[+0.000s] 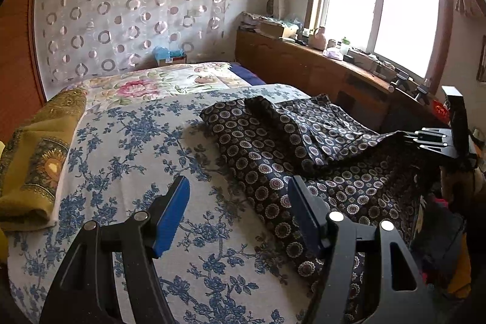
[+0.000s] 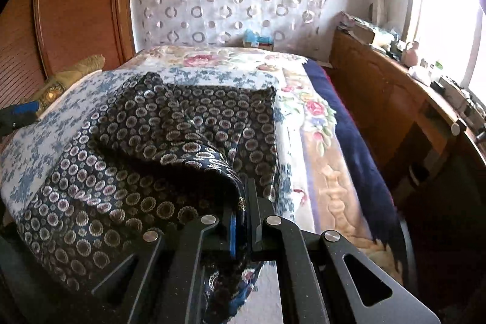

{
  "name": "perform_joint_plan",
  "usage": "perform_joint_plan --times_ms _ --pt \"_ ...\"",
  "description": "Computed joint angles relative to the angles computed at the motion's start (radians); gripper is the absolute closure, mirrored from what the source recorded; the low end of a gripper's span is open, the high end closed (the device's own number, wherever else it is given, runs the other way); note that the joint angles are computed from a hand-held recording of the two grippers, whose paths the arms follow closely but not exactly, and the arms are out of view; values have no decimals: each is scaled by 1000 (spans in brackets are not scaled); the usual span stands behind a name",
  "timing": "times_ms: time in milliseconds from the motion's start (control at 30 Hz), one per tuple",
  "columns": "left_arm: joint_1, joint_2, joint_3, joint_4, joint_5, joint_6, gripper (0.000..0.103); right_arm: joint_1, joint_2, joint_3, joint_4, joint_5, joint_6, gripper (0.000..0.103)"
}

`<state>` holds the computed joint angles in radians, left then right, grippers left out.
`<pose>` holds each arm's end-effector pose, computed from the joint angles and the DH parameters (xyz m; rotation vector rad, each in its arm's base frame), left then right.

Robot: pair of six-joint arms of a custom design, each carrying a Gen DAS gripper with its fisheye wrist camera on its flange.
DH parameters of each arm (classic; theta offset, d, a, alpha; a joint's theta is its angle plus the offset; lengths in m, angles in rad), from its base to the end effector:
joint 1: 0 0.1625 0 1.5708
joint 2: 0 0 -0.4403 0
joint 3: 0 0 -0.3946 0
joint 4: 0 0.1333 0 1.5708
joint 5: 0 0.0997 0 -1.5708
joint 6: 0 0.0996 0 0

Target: Fold small clothes

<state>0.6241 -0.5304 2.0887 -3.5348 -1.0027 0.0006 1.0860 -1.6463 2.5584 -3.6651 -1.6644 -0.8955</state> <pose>-0.3042 -0.4494 -0.0471 1.0840 2.4693 -0.8509 -0.0477 -0.3567 0.3442 0.3659 -2.0828 1.0309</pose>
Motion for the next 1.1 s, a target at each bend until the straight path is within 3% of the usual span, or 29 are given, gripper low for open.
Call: perform_joint_plan --times_ms 167,367,667,933,1100 --pt "-4 4 1 -1 2 -2 35 39 -43 3 9 -42 -16 73" --pt "-6 7 -1 6 3 -5 35 60 -49 16 -29 -5 -18 52" --pt "-6 13 3 3 5 -11 35 118 45 -21 28 5 -5 51" --pt "-5 14 8 5 0 -14 35 197 186 -143 170 -58 -15 51" --pt "-7 16 10 9 -2 -15 35 232 278 -225 253 -130 -76 51"
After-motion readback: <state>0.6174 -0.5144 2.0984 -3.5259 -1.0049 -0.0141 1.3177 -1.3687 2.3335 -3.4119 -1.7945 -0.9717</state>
